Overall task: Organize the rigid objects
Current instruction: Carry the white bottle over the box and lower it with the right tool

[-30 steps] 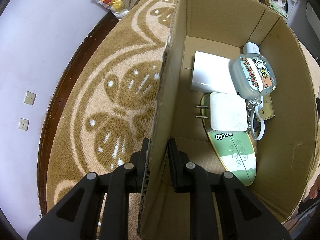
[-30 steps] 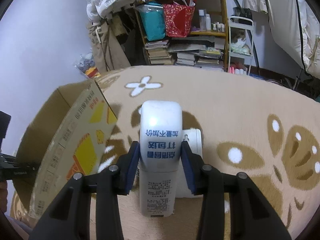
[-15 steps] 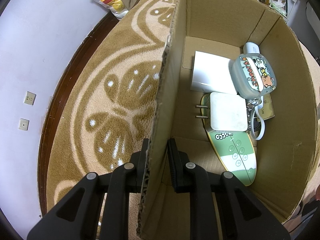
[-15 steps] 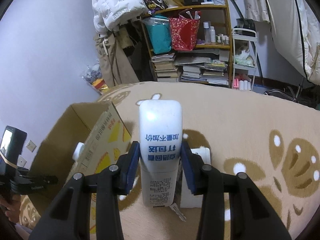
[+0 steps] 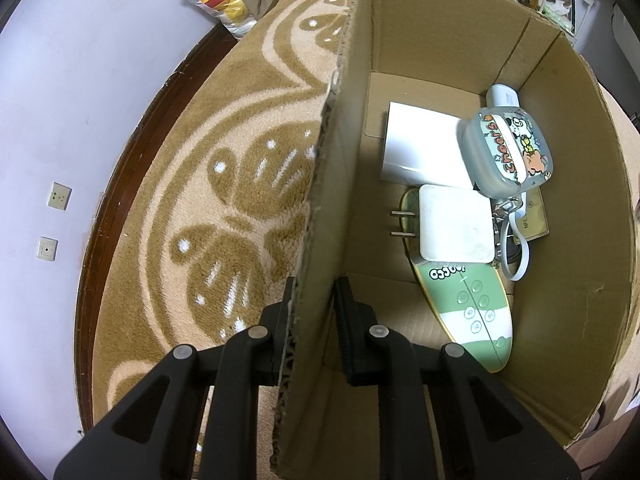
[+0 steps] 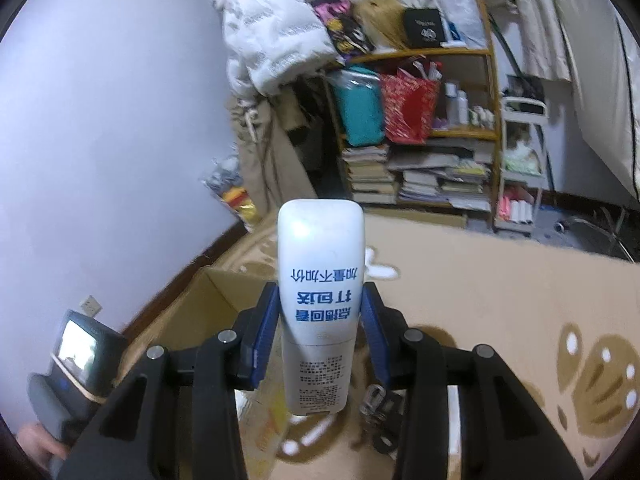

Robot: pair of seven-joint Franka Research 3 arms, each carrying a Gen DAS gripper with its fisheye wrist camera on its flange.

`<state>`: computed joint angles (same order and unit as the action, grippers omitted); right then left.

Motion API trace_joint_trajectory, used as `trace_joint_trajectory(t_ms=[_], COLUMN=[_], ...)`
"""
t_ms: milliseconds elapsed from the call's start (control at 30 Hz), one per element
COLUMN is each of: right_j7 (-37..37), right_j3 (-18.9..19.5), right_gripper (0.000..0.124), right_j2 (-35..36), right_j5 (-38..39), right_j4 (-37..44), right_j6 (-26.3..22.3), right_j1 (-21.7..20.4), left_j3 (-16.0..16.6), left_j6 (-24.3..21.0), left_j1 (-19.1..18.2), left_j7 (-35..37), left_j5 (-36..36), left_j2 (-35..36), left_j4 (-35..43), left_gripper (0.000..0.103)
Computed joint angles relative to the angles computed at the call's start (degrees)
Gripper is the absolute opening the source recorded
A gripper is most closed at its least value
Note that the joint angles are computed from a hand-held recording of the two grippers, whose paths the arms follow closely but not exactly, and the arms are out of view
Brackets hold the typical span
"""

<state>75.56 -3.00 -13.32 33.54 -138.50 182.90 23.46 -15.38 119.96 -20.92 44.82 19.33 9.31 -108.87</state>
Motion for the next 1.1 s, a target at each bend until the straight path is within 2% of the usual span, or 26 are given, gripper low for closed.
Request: trace_joint_trajectory(t_ms=[100,233,300,333,367,400,467,733,1000,1100], right_j7=[-4.53,-10.26,-11.36,-9.92,-5.2,-3.52,-4.89,-5.19,0.13,-0.92], right_j3=[-4.43,-5.31,-3.7,-1.48,1.85,3.46,3.31,5.53,7.57,8.0], right_gripper=[0.044,0.044,0.044,0.044,0.044,0.044,0.044,0.044,0.044,0.044], right_j2=[0.53,1.72,2.35,2.73,3.21,3.75,4.54,8.68,11.93,12.32], right_j5=[4.3,10.08,11.35,10.13,5.89,4.52,6.47,9.45,5.91,6.65], right_j4=[2.51,5.07,5.6,5.56,5.25,5.35,5.6,8.14,9.9,9.91], right_j6=[-0.63,-2.19,-3.14,-3.7,-4.45,-5.31,-7.01,-13.44,-14.17,-13.53], right_j1=[6.78,10.32,9.53,7.43,3.77,2.12,2.47,-0.97,-3.65,-3.78], left_j3=[0.0,0.02,0.05,0.03,0.03,0.04,0.03,0.03,0.02,0.01], left_j6=[-0.05,-0.05,0.12,0.12,0.16,0.2,0.2,0.72,0.93,0.87], left_j1=[-0.03,-0.04,0.03,0.01,0.03,0.04,0.03,0.2,0.34,0.32], left_j7=[-0.02,-0.04,-0.02,-0.08,-0.05,-0.06,-0.04,-0.06,0.23,0.23], left_j5=[0.01,0.0,-0.13,-0.14,-0.16,-0.17,-0.17,-0.76,-1.03,-0.98], left_j2=[-0.03,-0.05,-0.13,-0.1,-0.1,-0.11,-0.11,-0.37,-0.66,-0.63], left_j4=[-0.01,-0.01,-0.15,-0.13,-0.15,-0.18,-0.18,-0.52,-0.84,-0.81], left_gripper=[0.015,0.015,0.015,0.015,0.015,0.015,0.015,0.015,0.015,0.015])
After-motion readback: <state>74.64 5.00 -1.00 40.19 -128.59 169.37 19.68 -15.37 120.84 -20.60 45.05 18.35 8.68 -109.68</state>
